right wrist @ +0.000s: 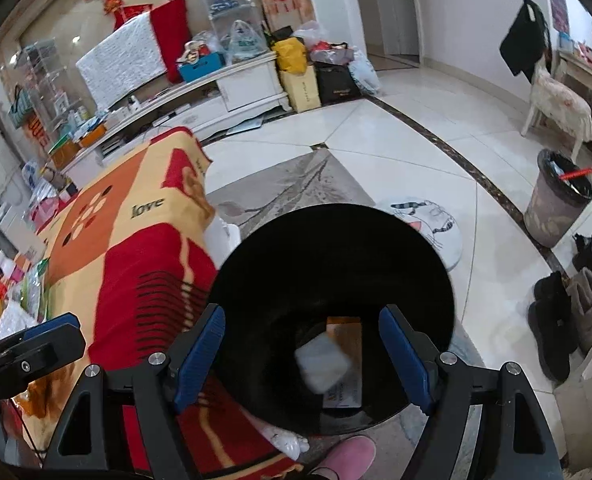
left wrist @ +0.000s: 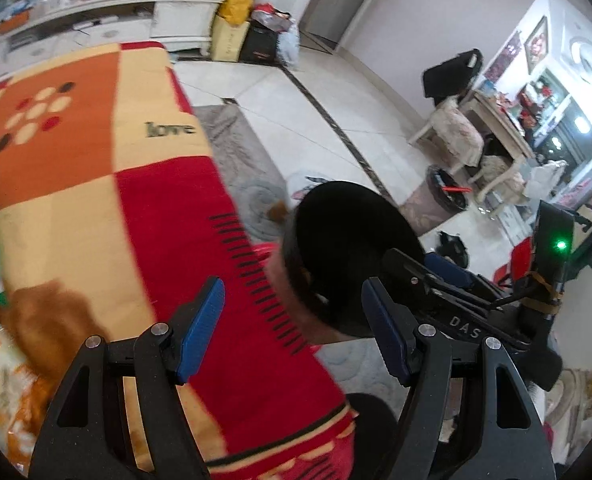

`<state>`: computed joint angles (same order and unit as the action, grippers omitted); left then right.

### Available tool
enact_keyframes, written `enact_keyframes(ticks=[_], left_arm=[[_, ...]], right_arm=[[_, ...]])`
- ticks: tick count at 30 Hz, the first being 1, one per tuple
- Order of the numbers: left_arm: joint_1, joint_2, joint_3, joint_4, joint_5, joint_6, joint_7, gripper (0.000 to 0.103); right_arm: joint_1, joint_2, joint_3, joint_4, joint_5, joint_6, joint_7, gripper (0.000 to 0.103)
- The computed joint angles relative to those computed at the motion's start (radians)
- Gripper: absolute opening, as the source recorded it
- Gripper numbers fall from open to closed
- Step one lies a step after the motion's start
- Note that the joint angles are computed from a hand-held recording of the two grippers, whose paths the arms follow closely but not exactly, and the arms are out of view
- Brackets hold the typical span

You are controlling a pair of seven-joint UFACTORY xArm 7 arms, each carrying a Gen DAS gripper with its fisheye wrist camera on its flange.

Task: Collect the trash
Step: 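Carry both items to the black bin and open both grippers over it, then grasp the orange snack bag with the right gripper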

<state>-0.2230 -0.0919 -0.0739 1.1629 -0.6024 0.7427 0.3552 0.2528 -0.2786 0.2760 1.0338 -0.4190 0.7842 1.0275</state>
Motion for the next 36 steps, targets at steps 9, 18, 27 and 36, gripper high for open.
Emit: enact_keyframes(ticks=[9, 18, 27, 36], left_arm=[[0.014, -0.134, 0.021, -0.132, 0.113, -0.076, -0.039, 0.070], [0.030, -0.239, 0.072, -0.231, 0.199, -0.127, -0.044, 0.070], [0.094, -0.316, 0.148, -0.293, 0.250, -0.114, -0.024, 0.070], [0.203, -0.336, 0.219, -0.309, 0.298, -0.101, 0.031, 0.070]], right_arm=[[0.053, 0.060, 0.027, 0.063, -0.003, 0.012, 0.010, 0.077], [0.136, 0.160, 0.034, 0.161, -0.023, 0.007, 0.015, 0.077], [0.246, 0.311, 0.010, 0.295, -0.009, -0.016, -0.026, 0.077], [0.356, 0.466, -0.018, 0.458, 0.066, -0.050, -0.161, 0.078]])
